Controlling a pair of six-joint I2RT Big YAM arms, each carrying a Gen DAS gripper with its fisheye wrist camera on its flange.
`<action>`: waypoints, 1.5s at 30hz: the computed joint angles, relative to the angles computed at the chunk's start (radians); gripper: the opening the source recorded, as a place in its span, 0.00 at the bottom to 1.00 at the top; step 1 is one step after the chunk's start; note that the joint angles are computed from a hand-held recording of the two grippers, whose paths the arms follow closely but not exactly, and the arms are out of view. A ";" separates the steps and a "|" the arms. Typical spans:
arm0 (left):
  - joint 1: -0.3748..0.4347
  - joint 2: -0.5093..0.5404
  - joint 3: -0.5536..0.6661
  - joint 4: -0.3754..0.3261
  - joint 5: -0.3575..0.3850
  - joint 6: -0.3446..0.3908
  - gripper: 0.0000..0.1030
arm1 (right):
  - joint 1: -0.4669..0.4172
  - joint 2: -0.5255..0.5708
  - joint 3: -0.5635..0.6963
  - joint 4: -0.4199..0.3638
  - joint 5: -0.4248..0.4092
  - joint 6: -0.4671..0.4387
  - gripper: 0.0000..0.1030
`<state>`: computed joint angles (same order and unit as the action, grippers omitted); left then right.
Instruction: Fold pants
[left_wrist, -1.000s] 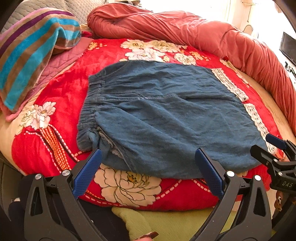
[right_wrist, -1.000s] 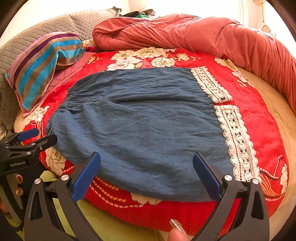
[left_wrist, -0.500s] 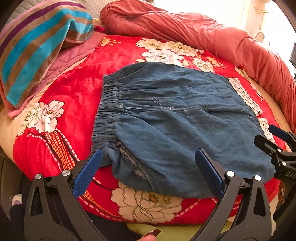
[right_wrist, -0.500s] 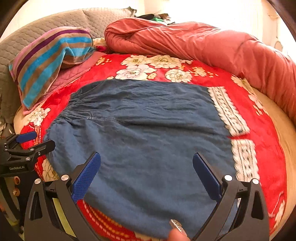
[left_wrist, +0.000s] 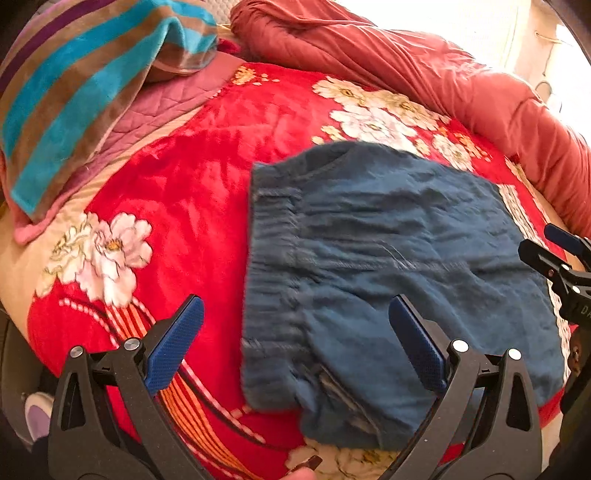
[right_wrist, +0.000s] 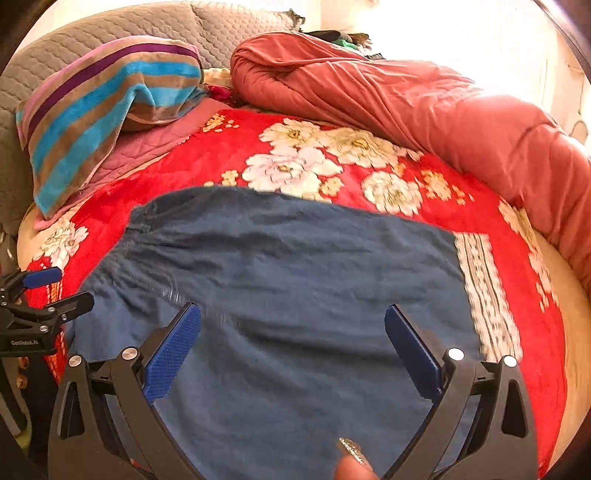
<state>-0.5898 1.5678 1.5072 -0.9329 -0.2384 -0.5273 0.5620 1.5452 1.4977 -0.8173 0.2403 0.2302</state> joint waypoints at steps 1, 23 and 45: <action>0.009 0.004 0.008 -0.002 0.006 0.000 0.91 | -0.004 0.016 0.019 -0.003 -0.005 -0.010 0.96; 0.172 0.245 0.260 -0.016 0.193 0.178 0.91 | -0.075 0.401 0.486 -0.184 -0.068 -0.247 0.96; 0.137 0.173 0.149 0.200 0.143 0.267 0.27 | -0.070 0.620 0.770 -0.307 -0.138 -0.505 0.59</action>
<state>-0.4526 1.7412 1.6563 -0.7333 -0.0951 -0.2604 0.4920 2.1654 2.2672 -1.1247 0.1027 -0.2749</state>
